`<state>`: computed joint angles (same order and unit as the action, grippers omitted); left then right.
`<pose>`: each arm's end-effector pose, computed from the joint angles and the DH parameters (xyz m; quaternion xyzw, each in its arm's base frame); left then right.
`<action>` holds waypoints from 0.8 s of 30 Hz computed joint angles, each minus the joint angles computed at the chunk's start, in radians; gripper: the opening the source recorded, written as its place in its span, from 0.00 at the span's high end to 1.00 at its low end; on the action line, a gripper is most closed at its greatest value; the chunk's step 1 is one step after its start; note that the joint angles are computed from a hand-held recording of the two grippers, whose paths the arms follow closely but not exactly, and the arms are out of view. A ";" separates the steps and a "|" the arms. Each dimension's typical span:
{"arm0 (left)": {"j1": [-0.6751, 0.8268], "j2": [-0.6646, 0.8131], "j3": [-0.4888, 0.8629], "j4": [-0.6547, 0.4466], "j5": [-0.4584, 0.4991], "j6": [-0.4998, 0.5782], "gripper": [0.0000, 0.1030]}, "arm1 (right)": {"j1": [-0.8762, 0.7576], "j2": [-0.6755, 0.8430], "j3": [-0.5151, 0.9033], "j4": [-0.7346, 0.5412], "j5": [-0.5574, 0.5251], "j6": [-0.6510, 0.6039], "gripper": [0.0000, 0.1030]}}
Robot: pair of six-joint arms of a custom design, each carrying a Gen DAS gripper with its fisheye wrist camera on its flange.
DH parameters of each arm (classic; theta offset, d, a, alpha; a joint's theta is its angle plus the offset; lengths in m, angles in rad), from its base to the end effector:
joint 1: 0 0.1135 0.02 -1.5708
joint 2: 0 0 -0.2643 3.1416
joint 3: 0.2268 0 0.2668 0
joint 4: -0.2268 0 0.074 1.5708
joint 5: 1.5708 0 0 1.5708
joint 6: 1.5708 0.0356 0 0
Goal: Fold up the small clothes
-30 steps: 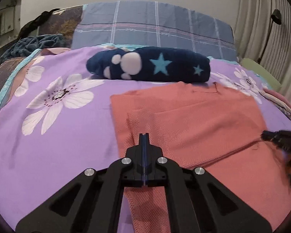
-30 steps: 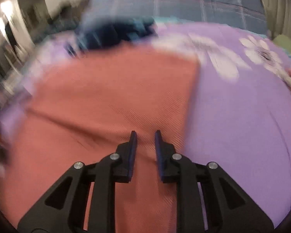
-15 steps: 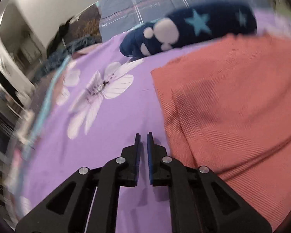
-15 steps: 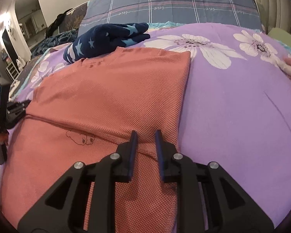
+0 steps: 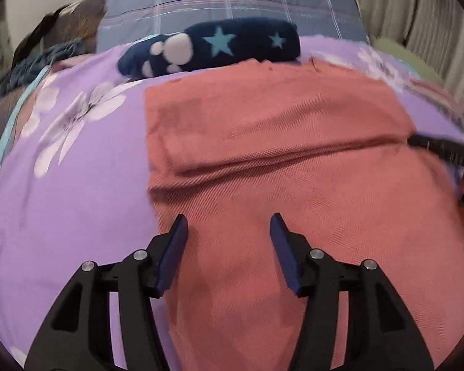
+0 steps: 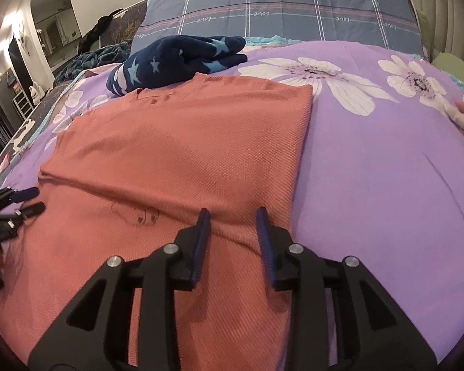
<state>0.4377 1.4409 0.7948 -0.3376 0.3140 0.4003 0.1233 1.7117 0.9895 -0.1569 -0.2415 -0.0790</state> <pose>0.2666 0.1126 0.1772 0.0276 0.9461 -0.0204 0.3220 0.3573 0.0529 0.1647 -0.1349 0.9250 0.1207 0.3339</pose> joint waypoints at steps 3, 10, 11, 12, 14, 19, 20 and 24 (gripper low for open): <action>0.079 -0.144 -0.094 -0.026 0.041 0.119 0.45 | -0.046 -0.182 -0.150 -0.015 -0.034 0.000 0.60; 0.409 -0.302 -0.228 -0.272 0.244 0.419 0.43 | -0.336 -0.584 -0.451 -0.250 -0.291 -0.174 0.59; 0.457 -0.330 -0.248 -0.307 0.283 0.459 0.42 | -0.362 -0.619 -0.465 -0.284 -0.311 -0.186 0.59; 0.484 -0.351 -0.260 -0.336 0.304 0.479 0.42 | -0.384 -0.662 -0.482 -0.318 -0.324 -0.196 0.59; 0.516 -0.409 -0.290 -0.379 0.322 0.502 0.42 | -0.410 -0.746 -0.512 -0.392 -0.336 -0.225 0.59; 0.604 -0.489 -0.308 -0.537 0.347 0.650 0.42 | -0.446 -0.918 -0.570 -0.567 -0.338 -0.313 0.59; 0.648 -0.482 -0.305 -0.587 0.364 0.716 0.42 | -0.468 -0.936 -0.575 -0.596 -0.349 -0.338 0.59; 0.763 -0.400 -0.290 -0.677 0.420 0.893 0.42 | -0.628 -0.978 -0.583 -0.754 -0.440 -0.492 0.59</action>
